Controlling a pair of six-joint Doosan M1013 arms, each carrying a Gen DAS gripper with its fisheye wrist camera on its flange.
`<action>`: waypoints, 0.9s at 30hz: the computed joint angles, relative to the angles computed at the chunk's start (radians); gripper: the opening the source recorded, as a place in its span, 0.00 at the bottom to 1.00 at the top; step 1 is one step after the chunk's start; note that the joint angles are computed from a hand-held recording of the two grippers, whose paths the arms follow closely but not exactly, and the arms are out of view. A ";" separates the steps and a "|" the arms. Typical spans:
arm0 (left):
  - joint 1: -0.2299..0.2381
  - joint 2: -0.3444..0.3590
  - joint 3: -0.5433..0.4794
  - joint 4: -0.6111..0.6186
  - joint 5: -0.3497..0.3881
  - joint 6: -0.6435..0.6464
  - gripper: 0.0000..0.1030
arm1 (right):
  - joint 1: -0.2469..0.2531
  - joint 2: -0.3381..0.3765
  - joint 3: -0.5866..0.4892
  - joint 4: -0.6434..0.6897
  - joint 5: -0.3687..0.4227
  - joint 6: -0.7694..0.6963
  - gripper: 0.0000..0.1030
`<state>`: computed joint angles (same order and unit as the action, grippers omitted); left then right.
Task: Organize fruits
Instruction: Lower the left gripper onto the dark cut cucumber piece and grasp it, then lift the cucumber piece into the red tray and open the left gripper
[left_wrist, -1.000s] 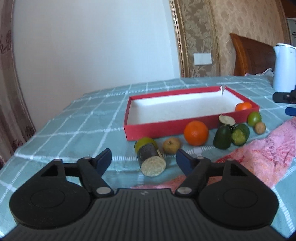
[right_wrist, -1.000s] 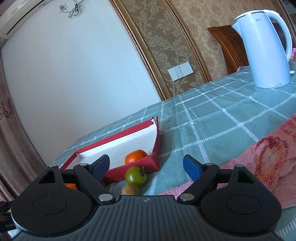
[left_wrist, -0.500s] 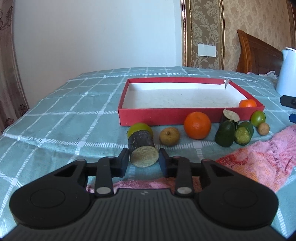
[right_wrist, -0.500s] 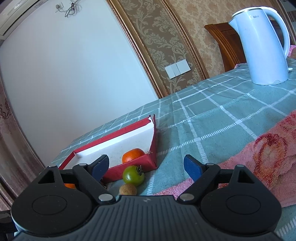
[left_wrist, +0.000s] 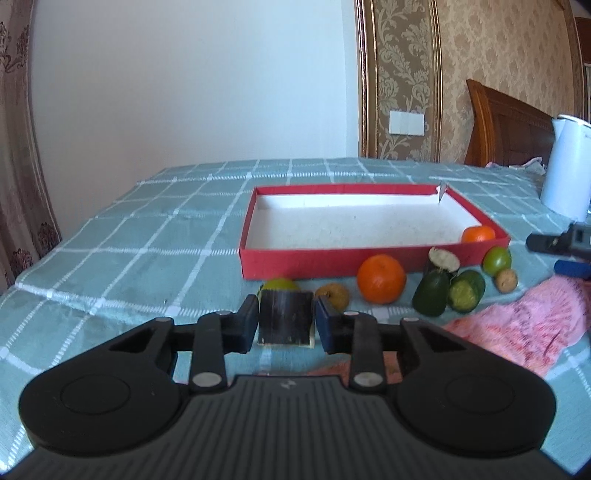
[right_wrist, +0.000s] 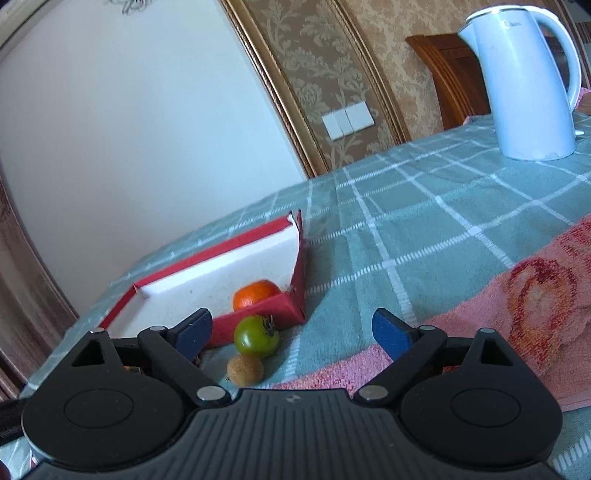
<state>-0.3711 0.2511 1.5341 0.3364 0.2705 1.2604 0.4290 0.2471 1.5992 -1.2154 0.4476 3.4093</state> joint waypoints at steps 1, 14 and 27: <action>0.000 -0.001 0.000 -0.003 -0.002 0.002 0.29 | 0.000 0.002 -0.006 0.035 0.006 -0.036 0.91; 0.009 -0.003 -0.004 -0.051 -0.010 0.042 0.29 | -0.001 0.045 -0.104 0.438 0.084 -0.576 0.94; 0.010 0.019 -0.049 -0.140 -0.021 0.150 0.29 | 0.040 0.120 -0.229 0.472 0.341 -0.785 1.00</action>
